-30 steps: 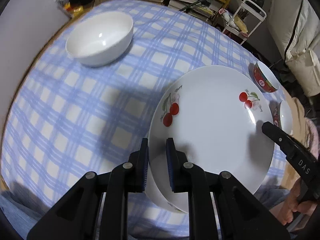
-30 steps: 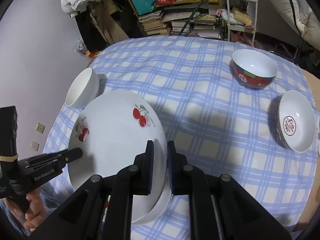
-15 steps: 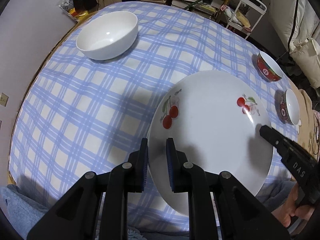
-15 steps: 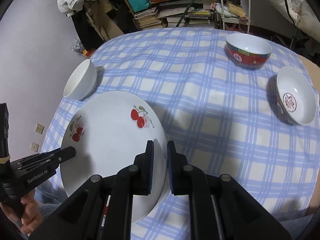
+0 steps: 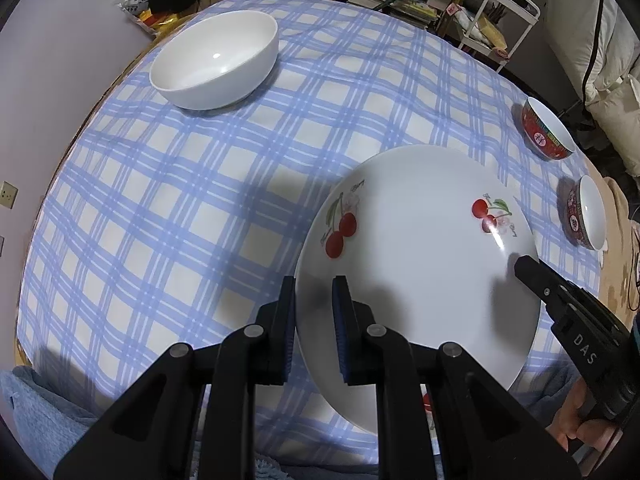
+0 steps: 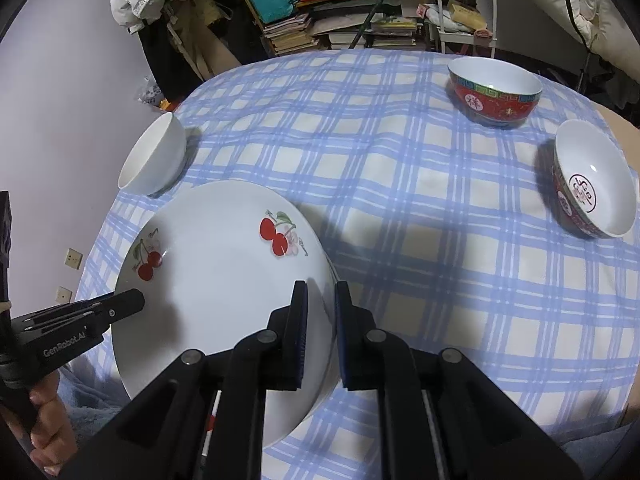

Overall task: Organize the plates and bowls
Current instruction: 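Carry the gripped cherry plate with both tools across the table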

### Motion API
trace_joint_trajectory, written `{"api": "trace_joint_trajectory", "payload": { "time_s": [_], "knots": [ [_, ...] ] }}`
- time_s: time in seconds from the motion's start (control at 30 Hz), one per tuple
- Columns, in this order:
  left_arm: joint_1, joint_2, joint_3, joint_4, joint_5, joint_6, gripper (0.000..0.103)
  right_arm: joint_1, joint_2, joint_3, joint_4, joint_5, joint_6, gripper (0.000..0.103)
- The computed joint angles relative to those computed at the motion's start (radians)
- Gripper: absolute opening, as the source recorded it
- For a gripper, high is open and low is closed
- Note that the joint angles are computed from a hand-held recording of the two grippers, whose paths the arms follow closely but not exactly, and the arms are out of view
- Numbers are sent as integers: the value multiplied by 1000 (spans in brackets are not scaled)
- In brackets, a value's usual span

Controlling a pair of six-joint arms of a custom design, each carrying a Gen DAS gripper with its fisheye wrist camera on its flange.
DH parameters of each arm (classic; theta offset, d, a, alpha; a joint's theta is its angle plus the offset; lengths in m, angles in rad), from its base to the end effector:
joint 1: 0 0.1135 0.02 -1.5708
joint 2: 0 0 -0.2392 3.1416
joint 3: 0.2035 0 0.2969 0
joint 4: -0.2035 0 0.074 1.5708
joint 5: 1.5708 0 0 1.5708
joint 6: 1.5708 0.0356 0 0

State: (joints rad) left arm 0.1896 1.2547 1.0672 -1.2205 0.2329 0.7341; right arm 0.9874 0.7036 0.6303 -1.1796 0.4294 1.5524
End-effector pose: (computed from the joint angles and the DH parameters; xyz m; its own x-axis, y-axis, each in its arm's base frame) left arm 0.2570 0.0410 0.2384 -0.8177 0.5068 -0.2729 0.5404 0.8393 -0.0605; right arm 0.1034 0.1297 0.2058 -0.6966 0.5948 -0.4011 0.5105 0.8038 0.3052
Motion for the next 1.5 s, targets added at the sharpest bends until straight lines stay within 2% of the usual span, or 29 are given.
{"api": "trace_joint_trajectory", "payload": {
  "time_s": [0.3, 0.9, 1.13, 1.33, 1.5],
  "knots": [
    [-18, 23, -24, 40, -47, -48, 16, -50, 34, -6, 37, -32, -71, 15],
    [-58, 39, -57, 78, -108, -66, 18, -80, 90, -3, 59, -45, -133, 15],
    [-70, 54, -62, 83, -127, -79, 19, -65, 120, 12, 48, -35, -128, 15],
    [-113, 56, -96, 121, -181, -116, 18, -56, 202, 39, 40, -32, -145, 14],
    [-129, 31, -122, 140, -197, -110, 18, -57, 197, 31, 48, -33, -138, 14]
  ]
}}
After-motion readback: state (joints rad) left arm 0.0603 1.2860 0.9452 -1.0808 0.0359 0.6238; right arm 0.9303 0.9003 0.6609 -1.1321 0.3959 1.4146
